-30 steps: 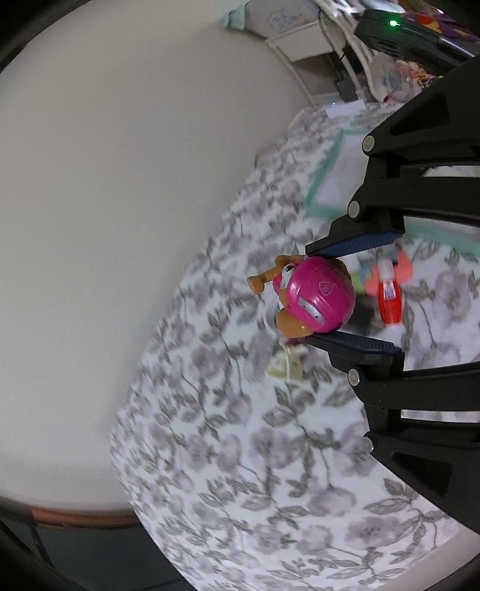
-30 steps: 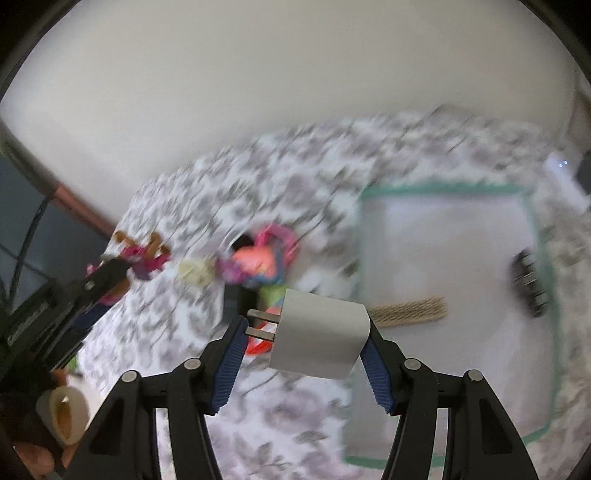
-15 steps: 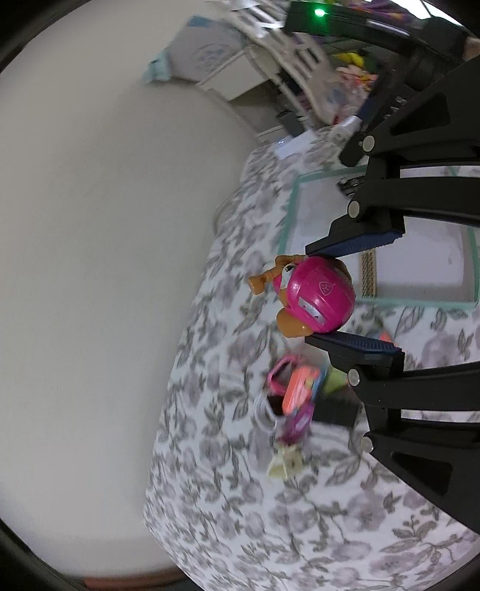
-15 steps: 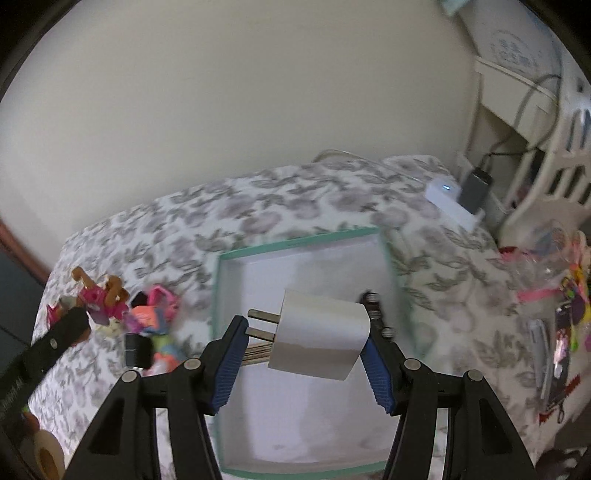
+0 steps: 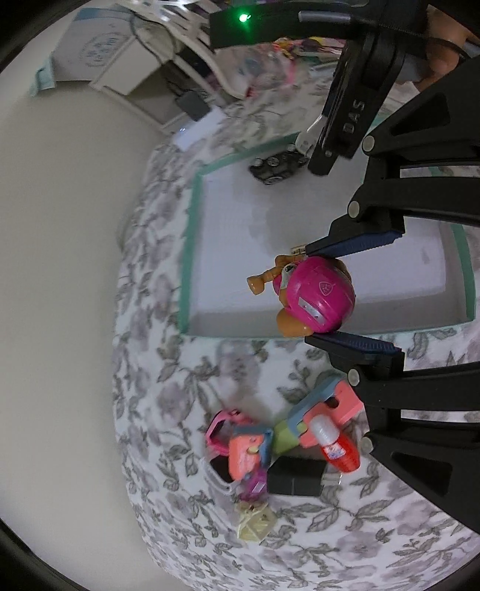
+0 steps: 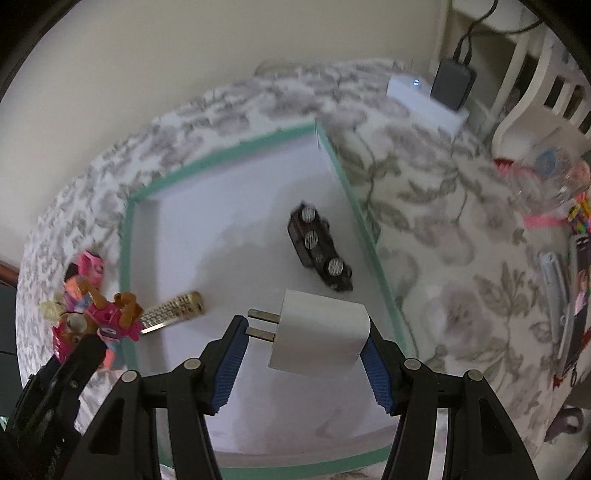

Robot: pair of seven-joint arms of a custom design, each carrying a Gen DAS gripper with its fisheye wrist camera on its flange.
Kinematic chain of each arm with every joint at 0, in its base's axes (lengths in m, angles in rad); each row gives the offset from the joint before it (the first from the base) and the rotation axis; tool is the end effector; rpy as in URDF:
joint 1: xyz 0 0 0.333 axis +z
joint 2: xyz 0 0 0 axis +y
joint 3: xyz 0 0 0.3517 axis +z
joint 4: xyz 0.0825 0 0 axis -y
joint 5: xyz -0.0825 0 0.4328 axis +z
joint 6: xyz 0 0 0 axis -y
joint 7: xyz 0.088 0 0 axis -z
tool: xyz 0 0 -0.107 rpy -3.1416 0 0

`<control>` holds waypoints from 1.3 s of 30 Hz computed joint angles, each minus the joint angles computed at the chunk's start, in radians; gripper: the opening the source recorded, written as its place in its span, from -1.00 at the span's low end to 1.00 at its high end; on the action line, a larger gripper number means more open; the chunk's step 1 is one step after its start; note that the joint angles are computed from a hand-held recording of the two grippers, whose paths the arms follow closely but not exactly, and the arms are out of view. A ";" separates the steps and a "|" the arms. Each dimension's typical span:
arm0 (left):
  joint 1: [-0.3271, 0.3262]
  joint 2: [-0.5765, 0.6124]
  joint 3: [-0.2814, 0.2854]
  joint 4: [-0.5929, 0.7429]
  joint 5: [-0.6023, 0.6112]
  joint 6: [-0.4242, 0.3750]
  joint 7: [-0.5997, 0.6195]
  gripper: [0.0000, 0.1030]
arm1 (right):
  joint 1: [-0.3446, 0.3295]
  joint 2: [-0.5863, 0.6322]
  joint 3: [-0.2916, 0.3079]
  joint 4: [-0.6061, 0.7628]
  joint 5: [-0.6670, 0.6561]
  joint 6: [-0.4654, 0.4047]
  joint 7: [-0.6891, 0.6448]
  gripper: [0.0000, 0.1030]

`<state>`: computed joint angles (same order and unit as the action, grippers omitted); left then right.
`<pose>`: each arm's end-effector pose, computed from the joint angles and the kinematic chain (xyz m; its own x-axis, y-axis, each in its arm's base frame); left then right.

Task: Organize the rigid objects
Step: 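Lift and carry the dog figure and white charger over the teal-rimmed tray with both grippers, then lower both items into the tray and open both grippers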

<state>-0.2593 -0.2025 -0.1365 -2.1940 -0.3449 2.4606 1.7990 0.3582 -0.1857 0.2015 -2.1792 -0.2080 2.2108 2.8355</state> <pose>0.5209 -0.2216 0.5358 -0.4338 -0.8826 0.1811 -0.8270 0.3102 -0.4689 0.4713 0.2924 0.5048 -0.5449 -0.8300 -0.1190 -0.7859 0.5550 -0.2726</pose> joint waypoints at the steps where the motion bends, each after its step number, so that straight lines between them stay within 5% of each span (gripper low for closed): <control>1: 0.000 0.001 -0.003 -0.003 0.008 -0.004 0.000 -0.20 | 0.001 0.004 -0.002 -0.003 0.008 0.002 -0.007 0.22; 20: 0.001 0.067 -0.053 0.001 0.210 -0.087 -0.072 -0.20 | 0.023 0.065 -0.017 0.010 0.045 -0.044 -0.044 0.22; 39: -0.004 0.080 -0.061 -0.009 0.233 -0.096 -0.059 -0.15 | 0.043 0.100 -0.033 0.051 0.042 -0.067 -0.069 0.24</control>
<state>-0.2635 -0.1227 -0.1971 -2.2028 -0.1120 2.3648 1.7399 0.4008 -0.0856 0.1689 -2.1283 -0.1663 2.1436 2.7669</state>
